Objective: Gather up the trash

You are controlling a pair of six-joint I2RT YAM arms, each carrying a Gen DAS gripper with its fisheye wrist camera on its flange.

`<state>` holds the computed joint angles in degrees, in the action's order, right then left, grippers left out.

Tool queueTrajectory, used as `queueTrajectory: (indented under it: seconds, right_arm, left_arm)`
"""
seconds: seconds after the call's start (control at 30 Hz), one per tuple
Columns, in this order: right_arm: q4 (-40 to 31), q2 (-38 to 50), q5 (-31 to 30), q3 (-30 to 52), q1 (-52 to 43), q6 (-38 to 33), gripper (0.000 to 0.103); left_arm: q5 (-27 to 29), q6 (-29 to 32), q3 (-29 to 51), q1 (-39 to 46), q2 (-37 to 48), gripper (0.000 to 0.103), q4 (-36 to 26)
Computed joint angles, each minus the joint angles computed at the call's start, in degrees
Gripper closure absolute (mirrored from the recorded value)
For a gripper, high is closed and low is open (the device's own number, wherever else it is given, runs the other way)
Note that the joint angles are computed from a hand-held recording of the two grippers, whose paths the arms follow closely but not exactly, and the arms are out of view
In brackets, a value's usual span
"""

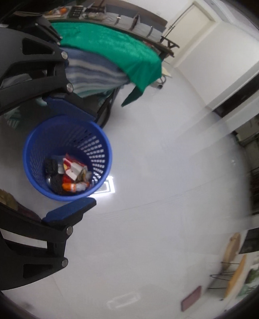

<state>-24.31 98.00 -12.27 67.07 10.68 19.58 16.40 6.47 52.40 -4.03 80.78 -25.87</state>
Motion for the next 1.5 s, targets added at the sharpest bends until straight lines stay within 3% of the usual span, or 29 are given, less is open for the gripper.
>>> queueTrajectory:
  seconds: [0.07,0.1,0.17,0.23,0.37,0.53,0.63,0.97,1.5]
  right_arm:
    - [-1.0,-8.1,-0.1,-2.7,0.3,-0.3,0.002]
    - [-0.8,-12.6,-0.6,-5.0,0.4,0.0,0.0]
    - [-1.2,-19.4,-0.5,-8.5,0.8,0.7,0.0]
    - [-4.4,-25.2,2.8,-12.3,3.0,1.4,0.0]
    - [-10.8,-30.8,18.5,-16.6,10.7,3.0,0.0]
    - [-14.2,-35.7,25.4,-17.1,17.0,5.9,0.0]
    - [-15.7,-37.5,26.3,-16.9,18.6,6.2,0.0]
    - [-18.4,-35.8,26.4,-17.2,24.1,8.6,0.0]
    - [-19.2,-35.9,23.7,-17.4,24.1,7.6,0.0]
  left_arm:
    - [1.2,-0.1,-1.8,1.0,-6.9,0.022,-1.4]
    - [1.7,-0.1,-2.9,1.4,-10.2,0.016,-2.0]
    - [1.9,-0.5,-5.2,1.4,-16.0,0.014,-5.1]
    - [1.0,-1.3,-6.5,0.3,-17.2,0.0,-8.5]
    - [-3.4,-2.5,-10.2,-2.7,-22.1,0.0,-8.9]
    - [-12.5,-5.3,-10.9,-5.3,-25.8,0.0,-11.7]
    - [-17.3,-5.1,-10.7,-6.5,-26.6,0.0,-12.8]
    - [-17.8,-4.8,-7.5,-6.3,-26.5,0.0,-19.4]
    - [-15.3,-4.3,-7.8,-3.9,-23.6,0.0,-18.2]
